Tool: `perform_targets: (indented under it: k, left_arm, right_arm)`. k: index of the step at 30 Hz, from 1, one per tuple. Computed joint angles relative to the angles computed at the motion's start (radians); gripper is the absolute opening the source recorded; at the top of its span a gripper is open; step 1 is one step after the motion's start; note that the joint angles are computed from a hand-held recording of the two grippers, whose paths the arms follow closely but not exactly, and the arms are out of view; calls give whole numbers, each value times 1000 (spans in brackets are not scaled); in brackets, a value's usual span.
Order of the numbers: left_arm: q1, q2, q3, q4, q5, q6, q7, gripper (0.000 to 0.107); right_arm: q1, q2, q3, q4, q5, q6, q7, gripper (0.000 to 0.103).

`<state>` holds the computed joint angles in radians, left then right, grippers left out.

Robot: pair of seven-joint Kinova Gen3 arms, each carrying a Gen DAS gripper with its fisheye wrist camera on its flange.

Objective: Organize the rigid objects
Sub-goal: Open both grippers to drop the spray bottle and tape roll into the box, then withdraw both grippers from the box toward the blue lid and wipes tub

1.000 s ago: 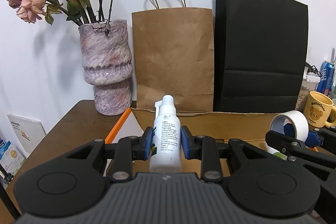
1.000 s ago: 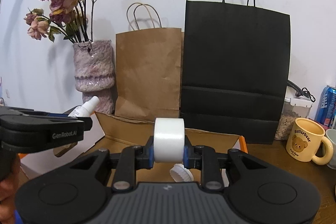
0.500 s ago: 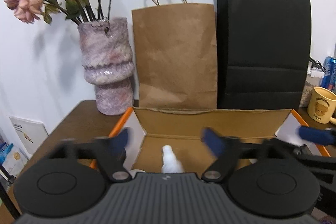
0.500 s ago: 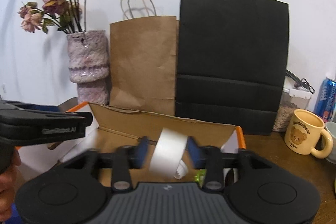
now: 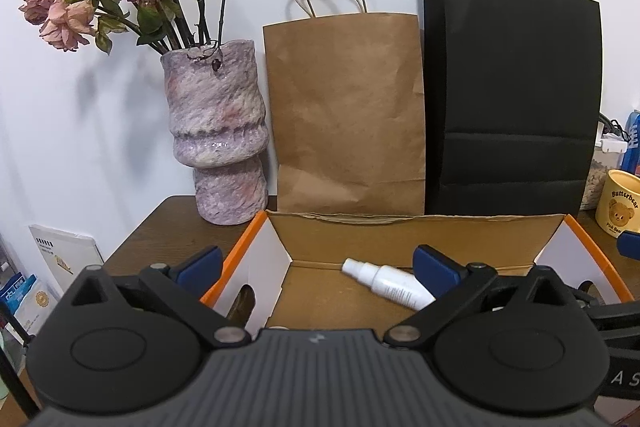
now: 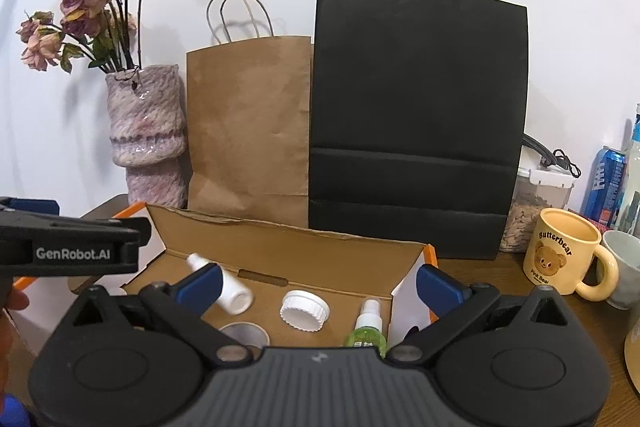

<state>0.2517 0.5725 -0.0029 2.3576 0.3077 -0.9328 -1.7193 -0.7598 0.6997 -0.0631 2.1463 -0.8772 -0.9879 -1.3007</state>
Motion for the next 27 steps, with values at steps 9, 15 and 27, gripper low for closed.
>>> perform_targets:
  k: [9,15,27]
  left_arm:
    - [-5,-10,4,20,-11,-19,11,103]
    - [-16,-26,7,45,-28,-33,27,103]
    - [-15,-44,12,118,-38,-109,46,103]
  right_arm:
    - [-7,-5,-3,8,-1,-11,1,103]
    - [-21,-13,-9,30,-9,-45,-6,103]
    - [-50,-29,-28,85,-35,-111,-25,103]
